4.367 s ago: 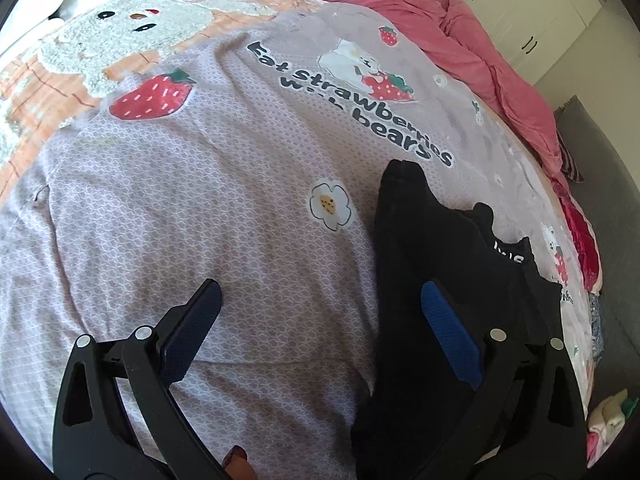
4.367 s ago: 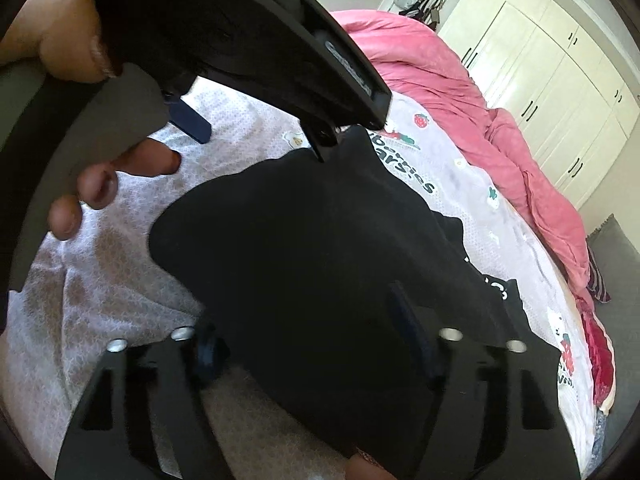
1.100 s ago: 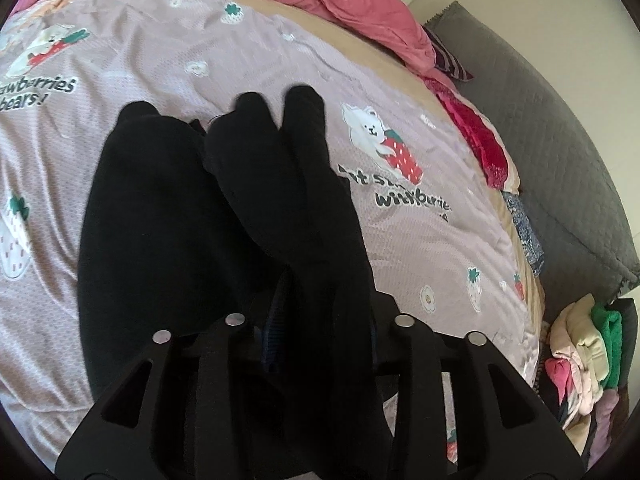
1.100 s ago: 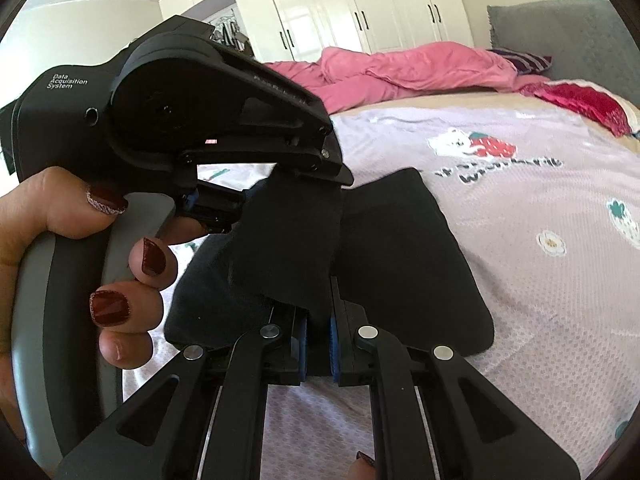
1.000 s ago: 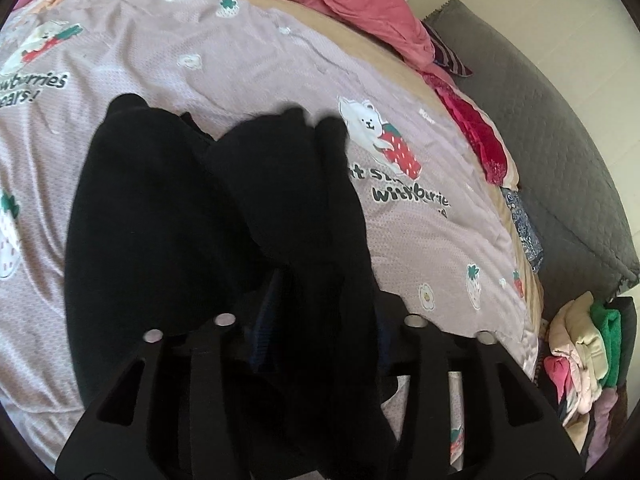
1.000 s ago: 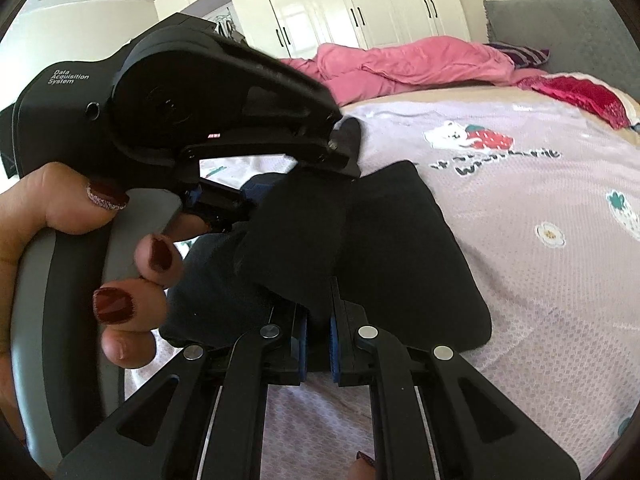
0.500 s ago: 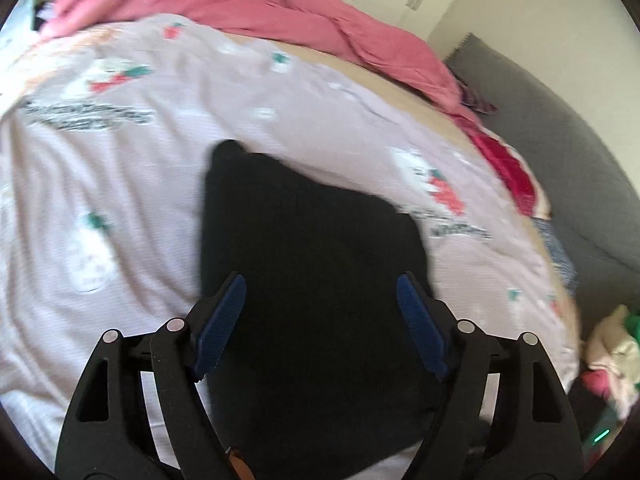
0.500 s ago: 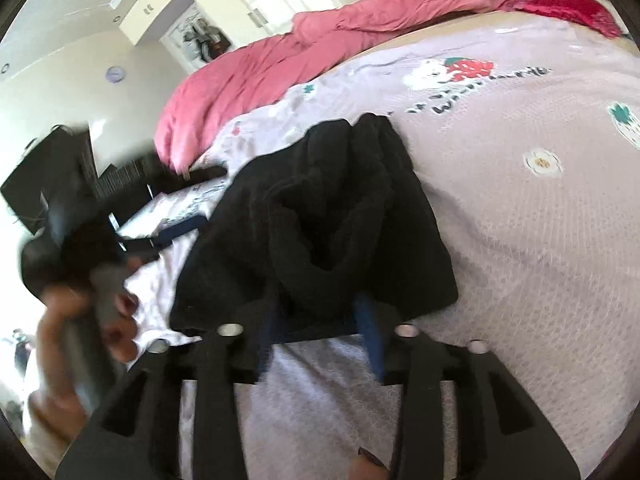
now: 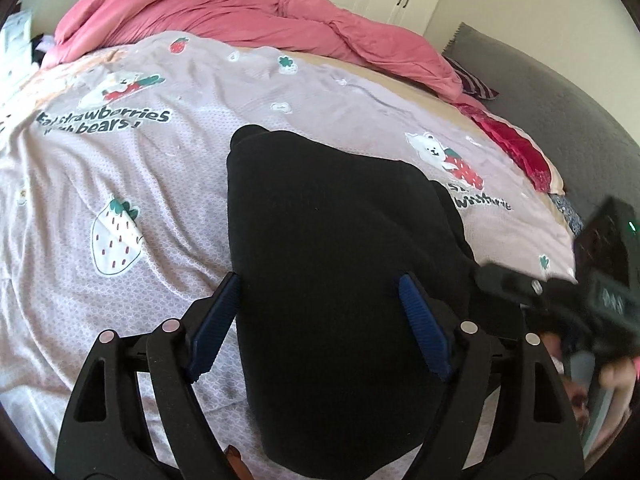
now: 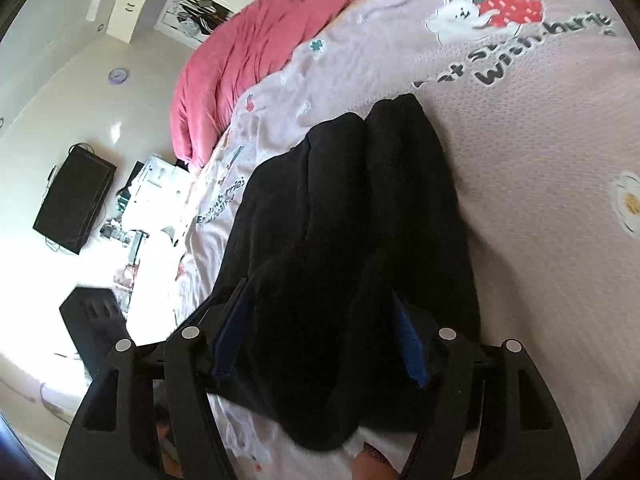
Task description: Fold small clothes
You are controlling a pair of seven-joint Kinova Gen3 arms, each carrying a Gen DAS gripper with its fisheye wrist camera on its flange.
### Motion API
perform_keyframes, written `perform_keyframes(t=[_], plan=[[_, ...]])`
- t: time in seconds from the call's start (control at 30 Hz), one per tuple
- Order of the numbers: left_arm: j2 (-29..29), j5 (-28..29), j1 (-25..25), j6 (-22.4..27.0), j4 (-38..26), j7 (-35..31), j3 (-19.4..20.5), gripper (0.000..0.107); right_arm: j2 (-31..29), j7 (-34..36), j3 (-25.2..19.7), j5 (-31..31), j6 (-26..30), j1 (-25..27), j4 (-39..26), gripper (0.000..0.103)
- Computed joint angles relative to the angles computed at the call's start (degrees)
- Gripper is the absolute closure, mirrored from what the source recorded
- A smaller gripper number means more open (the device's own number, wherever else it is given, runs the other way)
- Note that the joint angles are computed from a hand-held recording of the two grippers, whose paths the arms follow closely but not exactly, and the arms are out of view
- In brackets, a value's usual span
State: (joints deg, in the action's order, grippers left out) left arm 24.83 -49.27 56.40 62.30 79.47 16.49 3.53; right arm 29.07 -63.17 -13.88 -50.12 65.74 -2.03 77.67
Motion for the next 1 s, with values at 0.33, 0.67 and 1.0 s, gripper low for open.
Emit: perform_keyframes(t=[0.33, 0.67, 1.0], plan=[[-1.1, 0.0, -1.1, -3.0, 2.1, 0.2, 0.6, 0.030, -1.4, 4.3, -0.1, 1.8, -4.7, -1.6, 1.6, 0.064], [-3.4, 0.2, -1.9, -7.5, 4.8, 0.2, 1.1, 0.025, -7.2, 11.9, -0.6, 4.0, -13.2, -2.4, 5.4, 0.091], [-0.5, 2.8, -1.2, -3.2, -0.3, -5.6, 1.9, 0.023, -6.8, 8.3, 1.6, 8.8, -14.7, -3.7, 7.2, 0.091]])
